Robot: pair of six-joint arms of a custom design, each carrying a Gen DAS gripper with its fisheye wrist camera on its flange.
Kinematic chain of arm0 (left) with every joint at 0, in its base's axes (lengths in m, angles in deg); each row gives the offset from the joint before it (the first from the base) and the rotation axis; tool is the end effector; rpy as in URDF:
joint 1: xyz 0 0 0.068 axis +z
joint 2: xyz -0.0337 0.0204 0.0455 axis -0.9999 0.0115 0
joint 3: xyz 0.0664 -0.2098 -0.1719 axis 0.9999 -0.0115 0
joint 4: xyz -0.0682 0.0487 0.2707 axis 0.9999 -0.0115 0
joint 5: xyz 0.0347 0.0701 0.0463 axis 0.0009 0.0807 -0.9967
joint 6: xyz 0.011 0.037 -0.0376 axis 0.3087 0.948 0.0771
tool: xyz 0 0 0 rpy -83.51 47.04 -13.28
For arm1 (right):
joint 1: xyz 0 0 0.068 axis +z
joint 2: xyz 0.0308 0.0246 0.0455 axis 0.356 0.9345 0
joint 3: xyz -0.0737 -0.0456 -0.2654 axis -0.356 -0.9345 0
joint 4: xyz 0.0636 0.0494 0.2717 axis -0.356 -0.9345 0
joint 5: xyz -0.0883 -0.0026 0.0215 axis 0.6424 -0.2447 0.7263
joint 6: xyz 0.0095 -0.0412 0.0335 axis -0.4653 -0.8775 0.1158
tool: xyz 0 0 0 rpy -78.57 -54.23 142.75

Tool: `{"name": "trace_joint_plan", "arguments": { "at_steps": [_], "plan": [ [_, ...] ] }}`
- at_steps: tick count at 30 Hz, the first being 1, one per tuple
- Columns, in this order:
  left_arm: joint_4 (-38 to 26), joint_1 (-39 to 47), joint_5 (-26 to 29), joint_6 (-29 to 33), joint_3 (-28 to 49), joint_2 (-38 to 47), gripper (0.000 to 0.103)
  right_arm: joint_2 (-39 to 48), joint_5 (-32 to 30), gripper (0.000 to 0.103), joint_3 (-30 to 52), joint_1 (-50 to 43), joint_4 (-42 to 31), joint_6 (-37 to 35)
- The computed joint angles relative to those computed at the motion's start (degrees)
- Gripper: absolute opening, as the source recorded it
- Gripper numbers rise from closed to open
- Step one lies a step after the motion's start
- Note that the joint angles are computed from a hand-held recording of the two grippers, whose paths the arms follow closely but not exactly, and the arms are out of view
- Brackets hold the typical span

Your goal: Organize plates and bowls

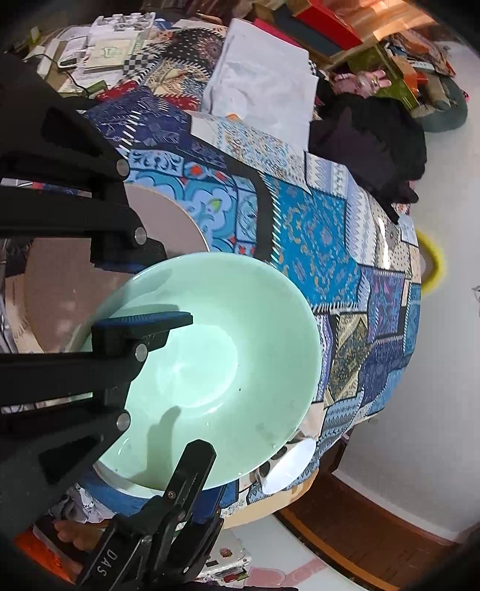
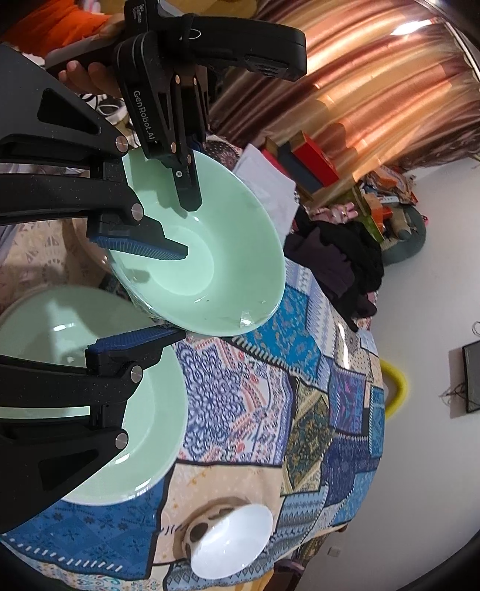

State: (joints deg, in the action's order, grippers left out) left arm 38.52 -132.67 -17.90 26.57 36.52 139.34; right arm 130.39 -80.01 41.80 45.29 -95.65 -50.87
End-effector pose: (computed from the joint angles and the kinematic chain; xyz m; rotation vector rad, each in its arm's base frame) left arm 0.2732 -0.2572 0.1787 0.5886 2.5923 -0.3537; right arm 0.1808 0.0819 0.2093 0.0650 2.4431 0.4079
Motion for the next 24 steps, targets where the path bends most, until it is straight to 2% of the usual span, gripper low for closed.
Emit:
{"name": "trace_joint_plan", "arguments": {
  "at_steps": [10,24],
  "plan": [
    [2.85,2.49,0.80,-0.64,-7.06,-3.10,0.018,6.04,-0.36,0.034,0.53,4.25,3.32,1.64],
    [4.92,5.26,3.59,-1.44,-11.84,-2.86,0.018,12.02,-2.43,0.034,0.67,6.80,5.93,2.79]
  ]
}}
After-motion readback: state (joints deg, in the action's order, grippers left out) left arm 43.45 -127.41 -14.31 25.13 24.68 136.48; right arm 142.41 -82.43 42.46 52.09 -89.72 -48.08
